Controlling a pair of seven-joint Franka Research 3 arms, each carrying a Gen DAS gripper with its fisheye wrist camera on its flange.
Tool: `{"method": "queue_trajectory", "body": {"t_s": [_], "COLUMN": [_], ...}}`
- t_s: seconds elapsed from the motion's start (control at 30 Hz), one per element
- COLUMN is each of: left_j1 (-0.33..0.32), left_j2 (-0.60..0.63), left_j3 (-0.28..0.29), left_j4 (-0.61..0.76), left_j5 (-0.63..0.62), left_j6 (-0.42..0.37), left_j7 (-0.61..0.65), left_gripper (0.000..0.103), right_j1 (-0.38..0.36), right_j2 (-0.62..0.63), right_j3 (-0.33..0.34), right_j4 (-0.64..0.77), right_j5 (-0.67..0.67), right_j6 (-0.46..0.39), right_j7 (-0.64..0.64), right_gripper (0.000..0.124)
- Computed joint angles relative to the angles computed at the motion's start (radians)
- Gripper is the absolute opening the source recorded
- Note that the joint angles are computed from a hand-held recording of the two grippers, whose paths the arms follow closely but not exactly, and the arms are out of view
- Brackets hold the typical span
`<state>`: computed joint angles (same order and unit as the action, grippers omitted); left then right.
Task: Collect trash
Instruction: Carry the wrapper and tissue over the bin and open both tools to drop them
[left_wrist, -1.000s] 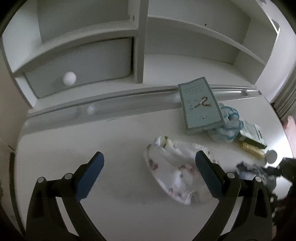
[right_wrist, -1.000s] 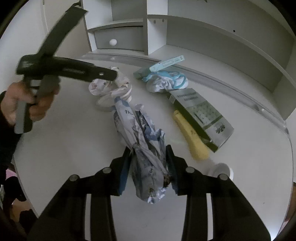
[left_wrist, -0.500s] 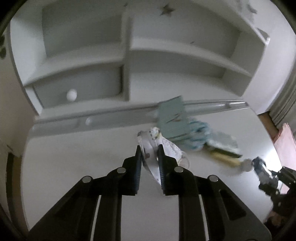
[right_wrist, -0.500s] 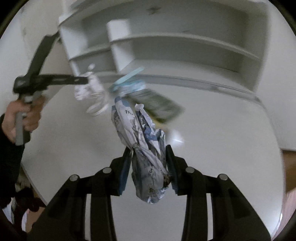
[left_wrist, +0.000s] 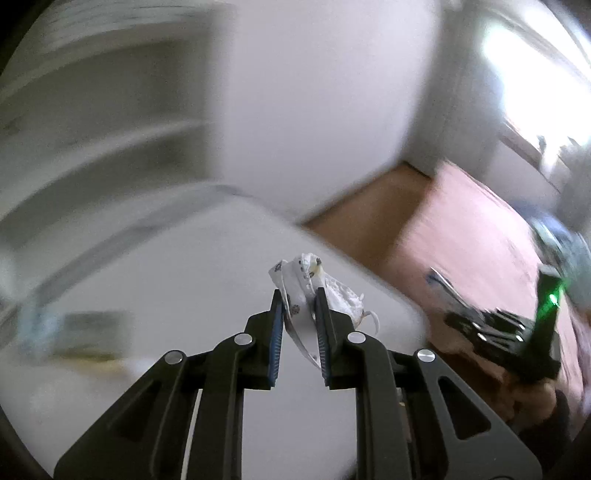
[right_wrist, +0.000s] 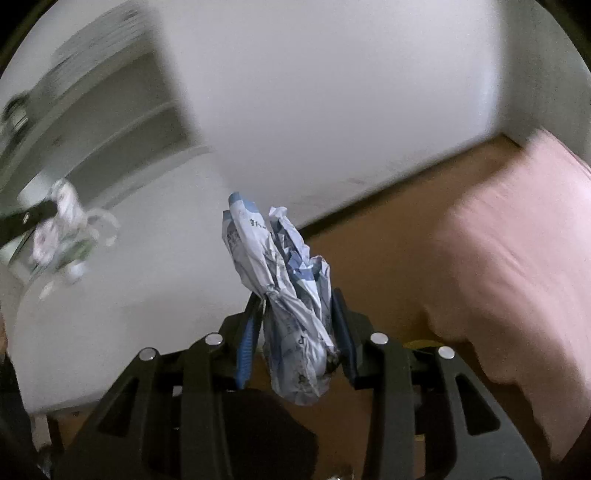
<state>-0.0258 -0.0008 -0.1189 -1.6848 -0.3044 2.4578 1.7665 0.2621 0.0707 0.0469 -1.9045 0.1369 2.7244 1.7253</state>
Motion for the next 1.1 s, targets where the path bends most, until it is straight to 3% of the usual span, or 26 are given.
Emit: {"method": "queue_trajectory", "body": {"t_s": [0.2, 0.33, 0.57, 0.73, 1.03, 1.07, 1.1], "left_j1": [-0.116, -0.198, -0.285, -0.285, -0.325, -0.328, -0.331], "left_j2": [0.231, 0.396, 0.548, 0.628, 0.760, 0.764, 0.775], "left_j3": [-0.121, -0.173, -0.193, -0.213, -0.201, -0.201, -0.200], "left_j4": [0.216, 0.381, 0.484, 0.565, 0.779, 0.790, 0.809], "left_j5": [0.065, 0.147, 0.246, 0.214, 0.216, 0.213, 0.212], "left_j6": [-0.079, -0.178, -0.207, -0.255, -0.376, -0.388, -0.400], "left_j7": [0.060, 0.088, 0.139, 0.161, 0.149, 0.147, 0.146], "left_gripper": [0.016, 0.016, 0.016, 0.016, 0.017, 0.020, 0.030], "right_j1": [-0.096, -0.165, -0.212, -0.220, -0.208, -0.206, -0.203], "right_j2": [-0.110, -0.141, -0.091, -0.052, -0.033, -0.028, -0.033], "right_j3": [-0.065, -0.063, -0.083, -0.094, -0.099, -0.099, -0.097], "right_j4": [-0.197, -0.270, -0.288, -0.254, -0.229, -0.227, -0.226], "right_j5": [-0.187, -0.239, -0.172, -0.160, -0.127, -0.129, -0.131], "right_j6": [-0.002, -0.022, -0.068, -0.078, -0.091, -0.088, -0.092], "right_j7": [0.315, 0.407, 0.404, 0.419, 0.403, 0.405, 0.410], "right_gripper": [0.037, 0.037, 0.038, 0.038, 0.038, 0.038, 0.038]}}
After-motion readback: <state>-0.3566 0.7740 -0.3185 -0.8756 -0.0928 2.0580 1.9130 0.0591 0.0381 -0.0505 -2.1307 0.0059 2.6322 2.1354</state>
